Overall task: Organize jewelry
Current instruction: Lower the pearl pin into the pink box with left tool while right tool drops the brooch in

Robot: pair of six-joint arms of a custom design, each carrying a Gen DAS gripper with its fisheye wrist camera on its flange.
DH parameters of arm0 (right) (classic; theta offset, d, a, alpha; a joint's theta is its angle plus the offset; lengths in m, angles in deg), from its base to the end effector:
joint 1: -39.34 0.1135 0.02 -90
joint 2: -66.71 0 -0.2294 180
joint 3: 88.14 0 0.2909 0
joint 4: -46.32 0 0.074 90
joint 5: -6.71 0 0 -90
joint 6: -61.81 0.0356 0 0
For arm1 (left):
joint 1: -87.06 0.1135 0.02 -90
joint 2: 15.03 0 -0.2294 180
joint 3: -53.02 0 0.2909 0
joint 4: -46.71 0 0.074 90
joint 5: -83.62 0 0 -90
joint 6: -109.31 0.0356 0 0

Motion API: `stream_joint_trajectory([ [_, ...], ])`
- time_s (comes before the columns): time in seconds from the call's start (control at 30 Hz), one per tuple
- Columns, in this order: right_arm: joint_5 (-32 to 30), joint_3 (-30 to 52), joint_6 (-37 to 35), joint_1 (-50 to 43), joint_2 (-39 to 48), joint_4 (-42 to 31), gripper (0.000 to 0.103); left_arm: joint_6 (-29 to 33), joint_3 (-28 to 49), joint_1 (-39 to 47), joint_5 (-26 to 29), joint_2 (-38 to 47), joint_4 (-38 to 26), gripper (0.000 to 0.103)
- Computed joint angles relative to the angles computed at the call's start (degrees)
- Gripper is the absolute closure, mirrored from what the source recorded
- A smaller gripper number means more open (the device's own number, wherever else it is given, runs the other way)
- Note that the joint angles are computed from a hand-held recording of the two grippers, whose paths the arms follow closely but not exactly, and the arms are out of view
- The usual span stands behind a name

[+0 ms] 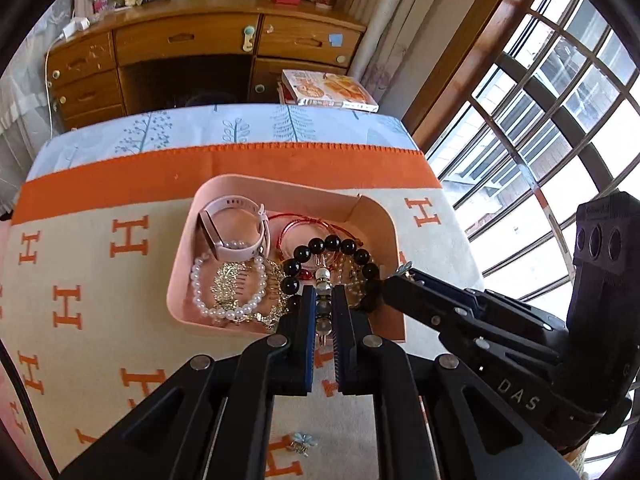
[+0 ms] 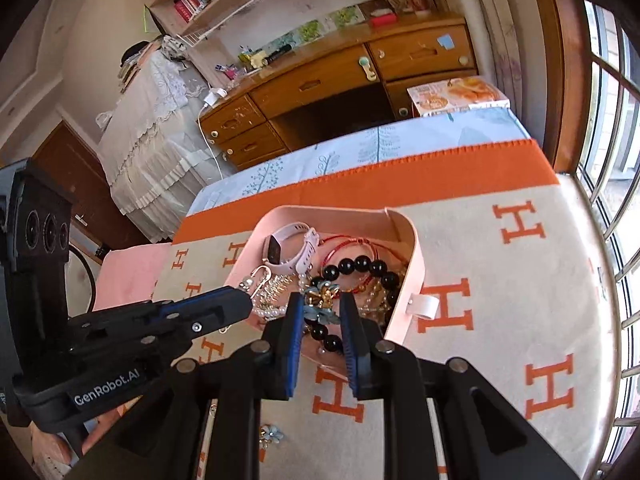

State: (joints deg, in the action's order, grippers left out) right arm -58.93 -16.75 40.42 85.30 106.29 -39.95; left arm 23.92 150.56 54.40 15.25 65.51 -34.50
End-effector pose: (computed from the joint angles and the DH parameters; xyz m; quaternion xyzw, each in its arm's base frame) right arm 0.1164 0.0992 0.3264 0.2459 0.9001 0.1424 0.3303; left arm 0.2514 -0.1768 0.3284 0.3456 0.8939 -0.2306 0.1683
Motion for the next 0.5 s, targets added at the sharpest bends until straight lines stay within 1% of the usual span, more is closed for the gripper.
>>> stream_joint_trajectory([
  [0.13,-2.4,-4.3,-0.3,-2.6,-2.1,2.1,0.084,-1.3,-1.5,-0.7,0.7,2.8,2.5,0.098],
  [0.3,-2.0,-5.8,0.5,-2.6,-3.3,2.7,0.084,-1.5,-2.7,-0.7,0.8,3.7,4.1,0.097],
  [0.33,-2.2,-5.8,0.4,-2.8,-3.2,2.9,0.084,-1.7,-2.8,-0.7,1.0,3.8,4.1,0.093],
  [0.37,-2.2,-5.8,0.5,-2.7,-3.1,2.9,0.084,-1.8,-2.7,-0.5,1.2,3.8,4.1,0.086],
  [0.4,-1.9,-5.6,0.8,-2.4,-3.1,2.8,0.084,-2.0,-2.7,-0.2,1.3,3.5,3.9,0.083],
  [0.5,-0.3,-5.4,2.1,-0.9,-3.5,2.2,0.084,-2.3,-2.4,0.4,1.2,2.8,3.6,0.081],
])
